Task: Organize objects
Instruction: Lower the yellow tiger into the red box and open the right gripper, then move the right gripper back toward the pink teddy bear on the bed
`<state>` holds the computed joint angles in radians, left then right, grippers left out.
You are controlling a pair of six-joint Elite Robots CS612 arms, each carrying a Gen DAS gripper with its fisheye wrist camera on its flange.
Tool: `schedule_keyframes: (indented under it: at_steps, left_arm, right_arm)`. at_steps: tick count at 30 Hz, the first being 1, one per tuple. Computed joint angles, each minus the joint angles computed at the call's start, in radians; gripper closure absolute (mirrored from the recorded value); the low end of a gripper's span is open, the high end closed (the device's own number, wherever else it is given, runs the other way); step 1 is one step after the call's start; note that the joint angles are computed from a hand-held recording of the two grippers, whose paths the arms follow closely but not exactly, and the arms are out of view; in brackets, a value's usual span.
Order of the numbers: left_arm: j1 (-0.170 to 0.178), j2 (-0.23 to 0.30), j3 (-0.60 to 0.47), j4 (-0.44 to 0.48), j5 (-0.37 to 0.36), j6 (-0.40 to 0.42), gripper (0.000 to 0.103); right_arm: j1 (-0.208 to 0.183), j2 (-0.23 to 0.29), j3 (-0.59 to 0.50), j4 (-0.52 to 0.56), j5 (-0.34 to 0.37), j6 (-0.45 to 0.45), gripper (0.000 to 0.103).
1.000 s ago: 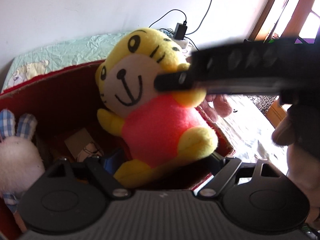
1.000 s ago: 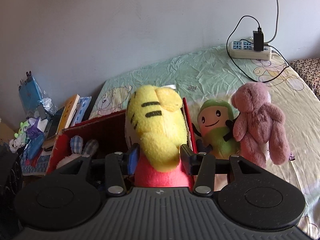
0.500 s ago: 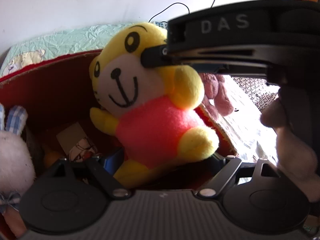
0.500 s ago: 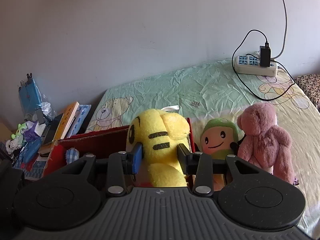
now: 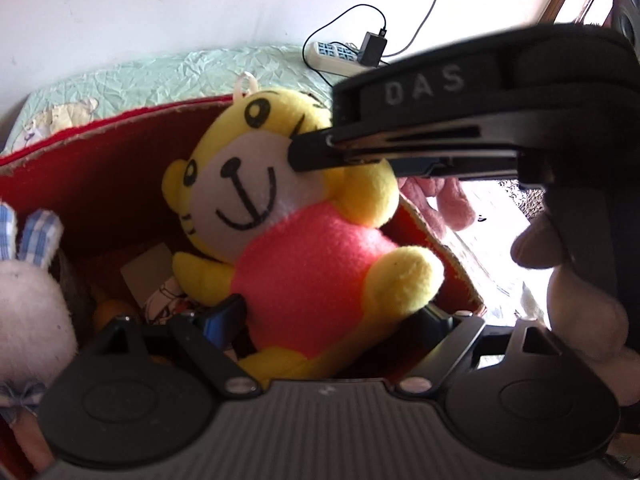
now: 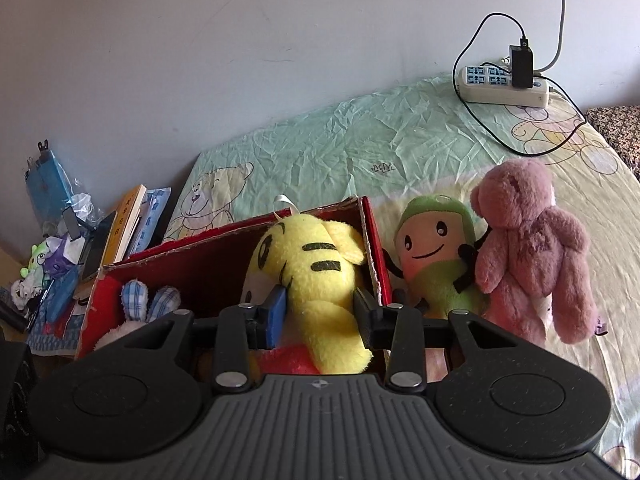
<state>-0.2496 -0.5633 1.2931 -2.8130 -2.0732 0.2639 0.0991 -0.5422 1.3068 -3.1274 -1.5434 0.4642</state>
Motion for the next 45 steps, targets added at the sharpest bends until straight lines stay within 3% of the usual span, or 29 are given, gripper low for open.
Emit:
schedule_keyframes:
  at_steps: [12,16,25,45]
  left_arm:
    - [-0.024,-0.061,0.07,-0.099,0.074,0.021,0.012]
    - [-0.023,-0.062,0.069,-0.118,0.103,0.041,0.009]
    - [-0.067,-0.094,0.128,-0.178,0.183,0.02,0.006]
    - [-0.155,-0.141,0.187,-0.246,0.417,-0.102,0.005]
  right_arm:
    - [-0.026,-0.026,0.095,-0.13,0.095,0.095,0.066]
    - [-0.03,-0.037,0.121,-0.161,0.101,0.098,0.071]
    - [-0.05,-0.056,0.182,-0.255,0.126,0.121,0.067]
    - [-0.125,-0.101,0.289,-0.322,0.228,0.047,0.066]
